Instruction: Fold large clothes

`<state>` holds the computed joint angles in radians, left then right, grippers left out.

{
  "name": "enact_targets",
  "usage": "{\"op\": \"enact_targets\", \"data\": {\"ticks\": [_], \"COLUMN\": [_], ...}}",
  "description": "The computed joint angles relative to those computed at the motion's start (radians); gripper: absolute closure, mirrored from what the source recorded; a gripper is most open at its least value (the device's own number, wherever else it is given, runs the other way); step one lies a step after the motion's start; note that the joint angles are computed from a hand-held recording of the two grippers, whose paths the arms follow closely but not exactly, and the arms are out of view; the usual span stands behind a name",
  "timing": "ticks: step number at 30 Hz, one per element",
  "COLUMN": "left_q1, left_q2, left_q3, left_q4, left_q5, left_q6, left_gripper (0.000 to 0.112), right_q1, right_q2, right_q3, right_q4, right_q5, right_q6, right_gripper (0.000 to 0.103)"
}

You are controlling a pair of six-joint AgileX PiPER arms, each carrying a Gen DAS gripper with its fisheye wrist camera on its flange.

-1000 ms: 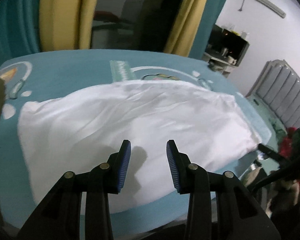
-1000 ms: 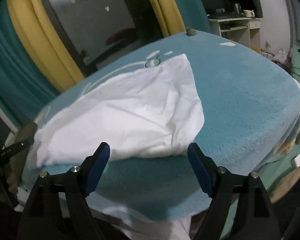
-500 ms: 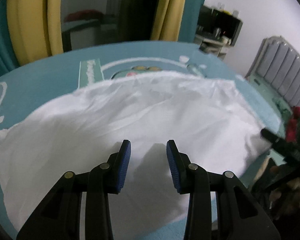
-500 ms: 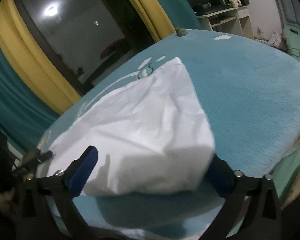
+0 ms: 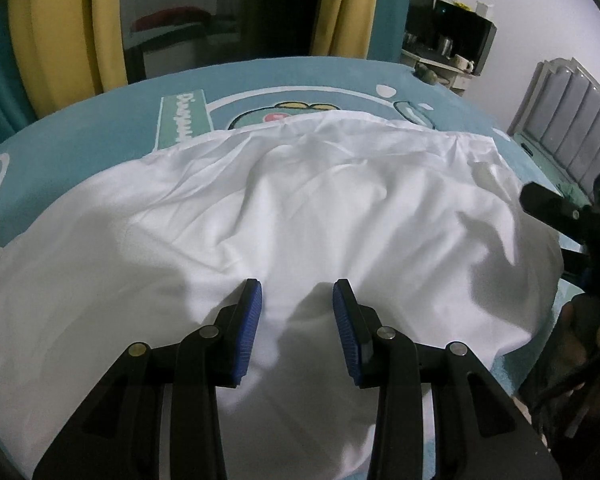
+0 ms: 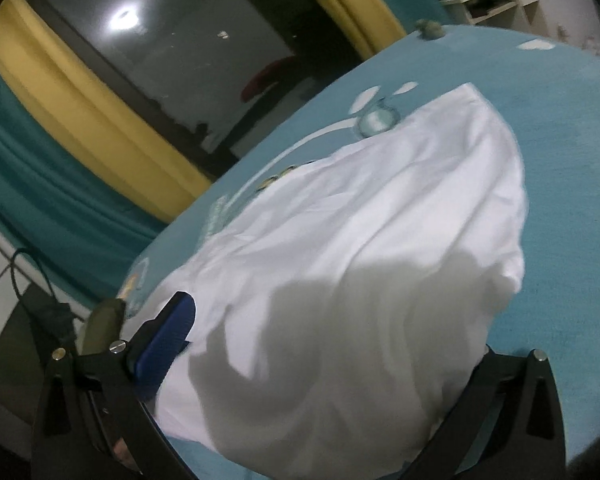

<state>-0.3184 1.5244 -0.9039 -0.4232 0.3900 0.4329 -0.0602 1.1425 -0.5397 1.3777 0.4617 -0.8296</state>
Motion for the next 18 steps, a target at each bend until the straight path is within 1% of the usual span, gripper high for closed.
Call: {"op": "enact_targets", "data": {"ticks": [1,2,3,4,5,6,7,10,12,14,18], "left_q1": [0.002,0.002,0.005,0.006,0.009,0.010,0.010,0.013,0.017,0.024,0.041], "left_q2": [-0.003,-0.003,-0.004,-0.006,-0.006,-0.008,-0.008,-0.009,-0.007,-0.007,-0.005], "left_q3": [0.008,0.009,0.015,0.022,0.024,0.030,0.032,0.040,0.043,0.048,0.046], "left_q4": [-0.015,-0.023,-0.044,-0.055,-0.067,-0.080,-0.091,-0.131,-0.163,-0.206,-0.268], "left_q5": [-0.009,-0.014,-0.021,-0.030,-0.034,-0.042,-0.045,-0.055,-0.061,-0.063,-0.046], "left_q6": [0.013,0.020,0.040,0.051,0.068,0.087,0.099,0.145,0.185,0.236,0.300], "left_gripper": [0.073,0.073,0.073,0.073,0.073,0.073,0.073,0.073,0.073,0.073,0.073], "right_q1": [0.028,0.050,0.057,0.040,0.027,0.033,0.054,0.107,0.153,0.224,0.298], "right_q2": [0.017,0.026,0.046,0.076,0.096,0.098,0.090,0.061,0.050,0.047,0.055], "right_q3": [-0.006,-0.012,-0.018,-0.022,-0.028,-0.034,-0.046,-0.075,-0.099,-0.133,-0.176], "right_q4": [0.027,0.013,0.017,0.060,0.091,0.082,0.039,-0.055,-0.138,-0.275,-0.511], "right_q5": [-0.014,-0.032,-0.028,0.017,0.057,0.056,0.031,-0.011,-0.050,-0.108,-0.158], "right_q6": [-0.019,-0.009,-0.010,-0.049,-0.078,-0.080,-0.047,0.030,0.111,0.254,0.499], "right_gripper": [0.006,0.012,0.036,0.048,0.051,0.056,0.060,0.067,0.068,0.068,0.069]}}
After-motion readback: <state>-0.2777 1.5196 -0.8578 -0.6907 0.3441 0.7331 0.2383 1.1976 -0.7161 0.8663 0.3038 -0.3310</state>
